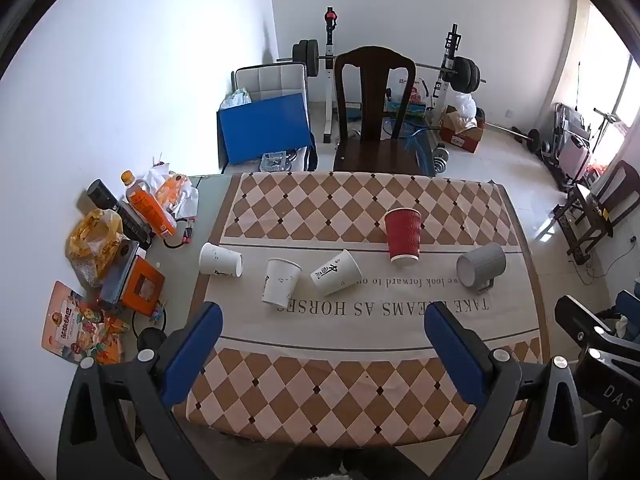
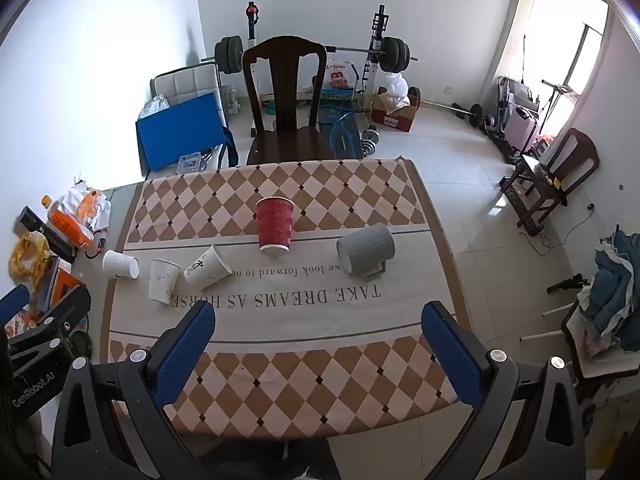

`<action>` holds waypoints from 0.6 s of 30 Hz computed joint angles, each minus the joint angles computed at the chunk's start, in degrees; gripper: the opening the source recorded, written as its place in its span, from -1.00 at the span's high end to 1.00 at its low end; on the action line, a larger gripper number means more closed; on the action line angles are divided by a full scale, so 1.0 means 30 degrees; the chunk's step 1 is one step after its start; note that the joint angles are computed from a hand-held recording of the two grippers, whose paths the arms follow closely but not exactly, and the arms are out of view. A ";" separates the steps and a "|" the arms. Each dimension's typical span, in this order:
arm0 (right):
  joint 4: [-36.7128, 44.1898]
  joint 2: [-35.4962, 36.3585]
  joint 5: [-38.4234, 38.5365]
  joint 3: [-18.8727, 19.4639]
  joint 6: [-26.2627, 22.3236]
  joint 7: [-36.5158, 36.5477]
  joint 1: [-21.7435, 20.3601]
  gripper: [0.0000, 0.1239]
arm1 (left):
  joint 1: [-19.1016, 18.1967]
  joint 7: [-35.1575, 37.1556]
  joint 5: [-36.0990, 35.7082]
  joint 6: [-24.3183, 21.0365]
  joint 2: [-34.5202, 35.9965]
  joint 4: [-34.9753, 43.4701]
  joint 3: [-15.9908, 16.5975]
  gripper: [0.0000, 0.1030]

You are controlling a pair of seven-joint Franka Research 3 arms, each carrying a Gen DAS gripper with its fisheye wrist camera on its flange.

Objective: Flip cup upright

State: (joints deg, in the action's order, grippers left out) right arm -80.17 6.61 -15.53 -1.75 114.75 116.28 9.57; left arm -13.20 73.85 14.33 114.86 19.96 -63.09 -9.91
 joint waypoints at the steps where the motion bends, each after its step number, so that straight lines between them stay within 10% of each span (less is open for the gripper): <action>1: 0.0096 0.0026 -0.0272 -0.0006 -0.0187 0.0032 0.0050 -0.66 | 0.0004 0.0029 -0.0039 -0.0050 0.0013 0.0040 -0.0013 -1.00; 18: 0.1480 -0.0079 -0.0466 0.0110 -0.1384 -0.0578 0.0201 -0.66 | 0.0098 -0.0016 -0.0521 -0.0452 -0.0529 -0.0057 -0.0141 -1.00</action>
State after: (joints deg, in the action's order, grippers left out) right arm -75.73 6.37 -16.93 -1.42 110.59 114.54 10.17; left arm -12.91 73.80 12.77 113.50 18.37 -63.26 -10.33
